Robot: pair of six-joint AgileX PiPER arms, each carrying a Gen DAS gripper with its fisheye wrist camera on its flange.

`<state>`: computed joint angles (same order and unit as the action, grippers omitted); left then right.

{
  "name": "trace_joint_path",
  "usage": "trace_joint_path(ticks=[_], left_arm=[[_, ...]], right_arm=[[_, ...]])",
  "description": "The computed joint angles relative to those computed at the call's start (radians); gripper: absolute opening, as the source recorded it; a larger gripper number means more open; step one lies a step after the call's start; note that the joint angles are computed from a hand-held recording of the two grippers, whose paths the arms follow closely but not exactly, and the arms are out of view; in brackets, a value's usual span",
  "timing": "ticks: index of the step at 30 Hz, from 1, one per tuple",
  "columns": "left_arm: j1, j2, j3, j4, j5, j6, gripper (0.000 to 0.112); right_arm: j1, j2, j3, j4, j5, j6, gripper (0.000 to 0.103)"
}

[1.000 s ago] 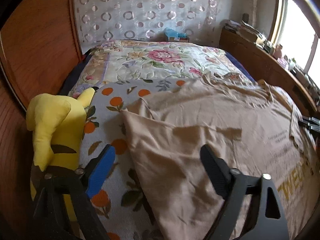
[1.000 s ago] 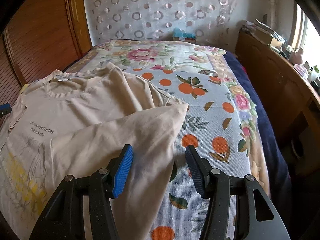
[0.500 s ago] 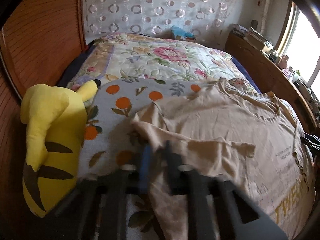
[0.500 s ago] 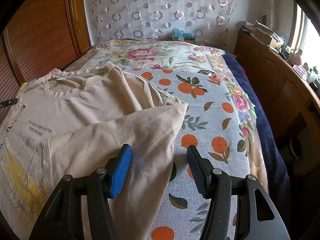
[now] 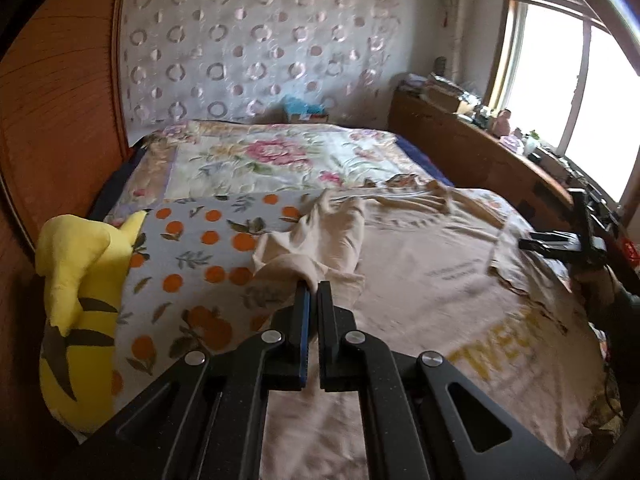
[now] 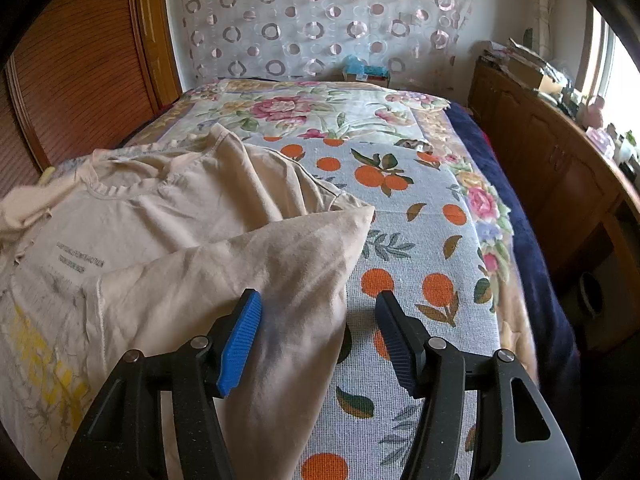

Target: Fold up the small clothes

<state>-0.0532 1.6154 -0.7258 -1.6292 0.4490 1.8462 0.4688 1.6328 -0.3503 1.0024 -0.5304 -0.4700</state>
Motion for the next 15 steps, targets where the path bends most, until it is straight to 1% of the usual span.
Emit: trace_joint_path(ticks=[3, 4, 5, 6, 7, 8, 9, 10, 11, 12, 13, 14, 15], left_arm=[[-0.015, -0.031, 0.027, -0.031, -0.004, 0.036, 0.004], [-0.021, -0.042, 0.039, -0.042, -0.007, 0.05, 0.004], [-0.026, -0.055, 0.053, -0.061, -0.012, 0.071, 0.004], [-0.026, -0.066, 0.062, -0.07, -0.012, 0.083, 0.004], [-0.023, -0.079, 0.071, -0.07, -0.006, 0.086, 0.004], [-0.024, -0.092, 0.082, -0.079, -0.006, 0.094, 0.004], [-0.024, -0.111, 0.097, -0.088, -0.006, 0.105, 0.004], [-0.018, -0.135, 0.115, -0.099, -0.001, 0.117, 0.004], [-0.011, -0.164, 0.141, -0.112, 0.009, 0.13, 0.004], [0.013, -0.192, 0.161, -0.093, 0.033, 0.121, 0.004], [0.035, -0.222, 0.188, -0.087, 0.052, 0.122, 0.004], [0.058, -0.246, 0.21, -0.081, 0.07, 0.123, 0.004], [0.081, -0.27, 0.231, -0.067, 0.09, 0.114, 0.004]], right_arm=[[-0.078, 0.0, -0.006, -0.165, 0.034, 0.112, 0.062], [-0.1, 0.005, -0.019, -0.195, 0.048, 0.127, 0.061], [-0.123, 0.016, -0.037, -0.224, 0.064, 0.141, 0.059], [-0.135, 0.024, -0.055, -0.233, 0.078, 0.141, 0.05], [-0.144, 0.029, -0.072, -0.228, 0.094, 0.124, 0.036], [-0.145, 0.034, -0.092, -0.196, 0.114, 0.081, 0.025], [-0.138, 0.036, -0.103, -0.184, 0.121, 0.059, 0.004], [-0.119, 0.021, -0.09, -0.211, 0.1, 0.076, 0.004], [-0.075, -0.016, -0.051, -0.25, 0.049, 0.126, 0.004], [-0.042, -0.052, -0.025, -0.249, 0.026, 0.135, 0.004], [0.008, -0.089, 0.003, -0.208, -0.008, 0.111, 0.004], [0.074, -0.133, 0.03, -0.127, -0.044, 0.055, 0.004], [0.126, -0.174, 0.053, -0.076, -0.059, 0.02, 0.004]])
